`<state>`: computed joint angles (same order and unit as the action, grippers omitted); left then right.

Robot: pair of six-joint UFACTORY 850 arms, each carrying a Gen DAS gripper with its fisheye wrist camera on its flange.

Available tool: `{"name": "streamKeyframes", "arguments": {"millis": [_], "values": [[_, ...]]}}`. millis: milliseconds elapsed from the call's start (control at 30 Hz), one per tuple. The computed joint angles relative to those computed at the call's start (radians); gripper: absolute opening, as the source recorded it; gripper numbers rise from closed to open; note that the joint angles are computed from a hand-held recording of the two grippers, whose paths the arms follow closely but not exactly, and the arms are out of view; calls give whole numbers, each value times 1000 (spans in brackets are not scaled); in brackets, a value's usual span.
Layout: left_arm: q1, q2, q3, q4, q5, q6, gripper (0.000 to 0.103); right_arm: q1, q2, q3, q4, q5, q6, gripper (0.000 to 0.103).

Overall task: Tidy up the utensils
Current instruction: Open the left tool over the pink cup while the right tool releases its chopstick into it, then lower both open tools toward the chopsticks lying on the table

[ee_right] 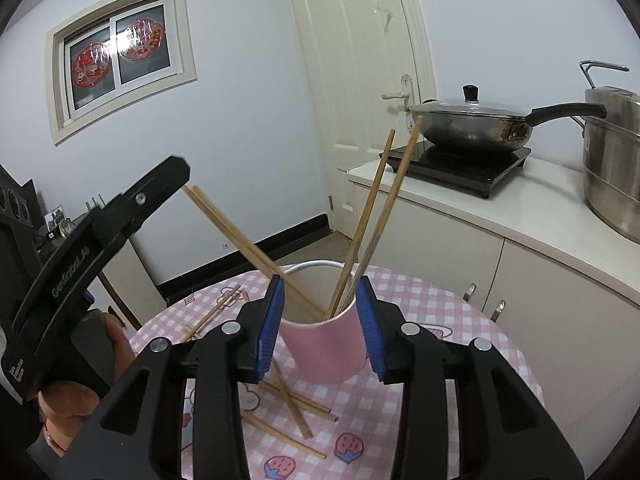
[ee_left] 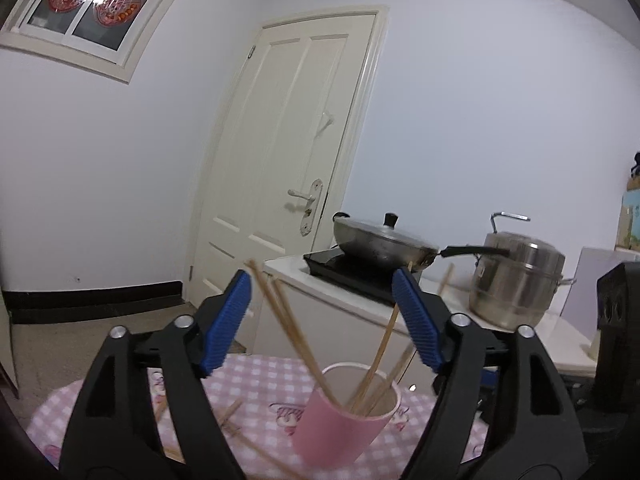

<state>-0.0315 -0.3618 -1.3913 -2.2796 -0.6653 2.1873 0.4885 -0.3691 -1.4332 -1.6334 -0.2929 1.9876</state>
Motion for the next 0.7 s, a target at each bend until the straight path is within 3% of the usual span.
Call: {"name": "streamKeyframes", "arguments": {"millis": [400,700], "values": [[33,62,69,117,82,-18,91,73,9,28,5,-137,-11,50],[37,98,127,94,155,38,92,114,5,39,-5,-192,2,60]]}}
